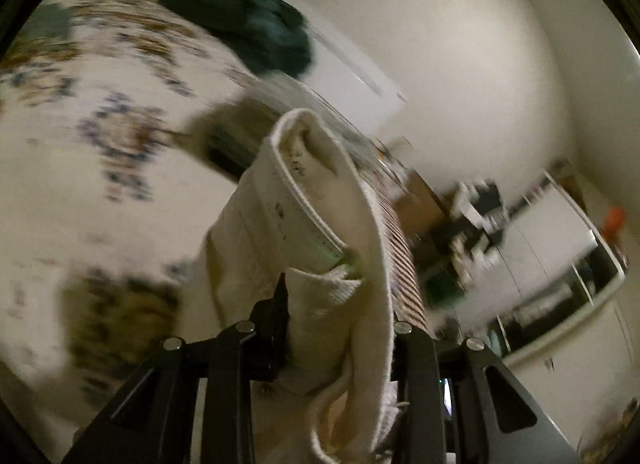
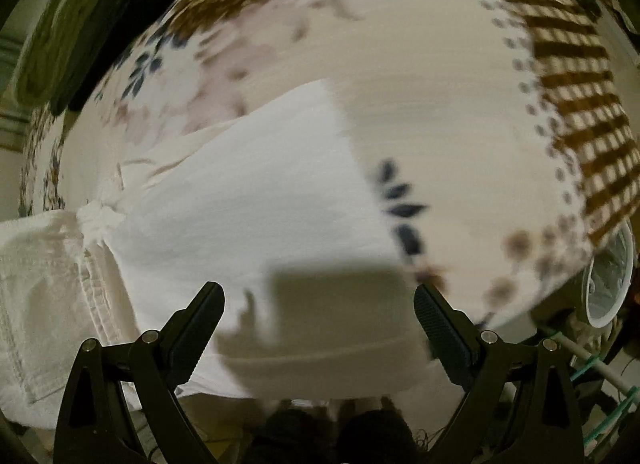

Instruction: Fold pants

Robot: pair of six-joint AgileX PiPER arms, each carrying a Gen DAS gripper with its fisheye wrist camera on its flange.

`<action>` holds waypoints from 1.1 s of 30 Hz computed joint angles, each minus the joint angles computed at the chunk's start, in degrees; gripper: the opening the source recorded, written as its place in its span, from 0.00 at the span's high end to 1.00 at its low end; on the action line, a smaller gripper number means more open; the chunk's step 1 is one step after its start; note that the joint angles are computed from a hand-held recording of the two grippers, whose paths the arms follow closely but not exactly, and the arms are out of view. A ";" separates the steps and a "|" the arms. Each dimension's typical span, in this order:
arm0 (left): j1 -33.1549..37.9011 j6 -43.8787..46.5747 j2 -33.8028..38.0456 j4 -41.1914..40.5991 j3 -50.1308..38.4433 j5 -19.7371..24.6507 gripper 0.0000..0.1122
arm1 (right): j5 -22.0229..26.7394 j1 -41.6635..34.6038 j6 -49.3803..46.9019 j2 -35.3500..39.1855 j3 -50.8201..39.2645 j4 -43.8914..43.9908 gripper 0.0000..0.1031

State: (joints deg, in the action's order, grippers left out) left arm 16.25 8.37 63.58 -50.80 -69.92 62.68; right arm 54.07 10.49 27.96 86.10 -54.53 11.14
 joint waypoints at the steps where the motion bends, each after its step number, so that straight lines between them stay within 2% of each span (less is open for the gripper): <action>1: -5.73 -3.20 -0.48 2.46 0.77 -3.71 0.77 | 0.46 -2.33 -1.55 -1.43 0.94 -0.05 0.05; 3: -17.19 -7.30 0.87 6.32 1.55 -9.32 0.77 | 1.44 -6.94 -4.16 -5.36 3.69 -0.80 0.05; 5: -28.15 -15.18 2.40 13.83 2.17 -15.60 0.77 | 2.79 -14.31 -9.21 -8.52 5.91 -1.21 0.05; 8: -39.67 -20.58 7.80 19.05 2.45 -21.33 0.77 | 5.25 -25.91 -16.84 -12.57 8.85 -0.95 0.05; 11: -47.10 -19.97 14.42 18.69 2.22 -23.48 0.77 | 6.58 -39.63 -26.81 -12.99 9.75 0.29 0.05; 14: -54.02 -23.54 19.81 24.78 0.31 -22.97 0.76 | 8.18 -50.47 -35.18 -12.74 8.91 0.90 0.05; 16: -55.12 -24.63 22.64 27.46 -1.86 -20.43 0.74 | 9.21 -55.12 -39.38 -12.37 7.74 1.17 0.05; 19: -54.65 -28.12 25.53 28.84 -7.63 -13.19 0.69 | 10.39 -58.12 -43.44 -12.43 6.79 1.85 0.05; 21: -56.17 -30.94 24.18 29.44 -7.50 -11.87 0.57 | 12.05 -59.06 -45.55 -12.26 5.71 2.99 0.05; 23: -55.84 -32.07 24.32 29.42 -10.85 -8.68 0.22 | 12.52 -56.93 -45.12 -12.09 5.26 5.26 0.05; 24: -55.84 -33.00 23.69 30.43 -12.93 -6.68 0.18 | 12.43 -55.55 -44.55 -12.06 5.13 6.45 0.05; 27: -53.25 -32.95 21.31 30.48 -15.55 -2.51 0.17 | 13.34 -52.91 -44.58 -11.15 3.55 11.20 0.05; 29: -49.11 -30.99 21.39 29.79 -17.12 -0.37 0.17 | 13.78 -51.25 -45.77 -9.88 3.13 15.72 0.05; 31: -44.20 -29.72 20.76 33.06 -18.43 3.89 0.17 | 14.05 -48.71 -47.40 -7.39 2.66 19.93 0.05; 33: -38.99 -27.04 21.19 35.52 -18.31 6.33 0.17 | 12.74 -44.74 -49.34 -3.18 2.82 23.96 0.05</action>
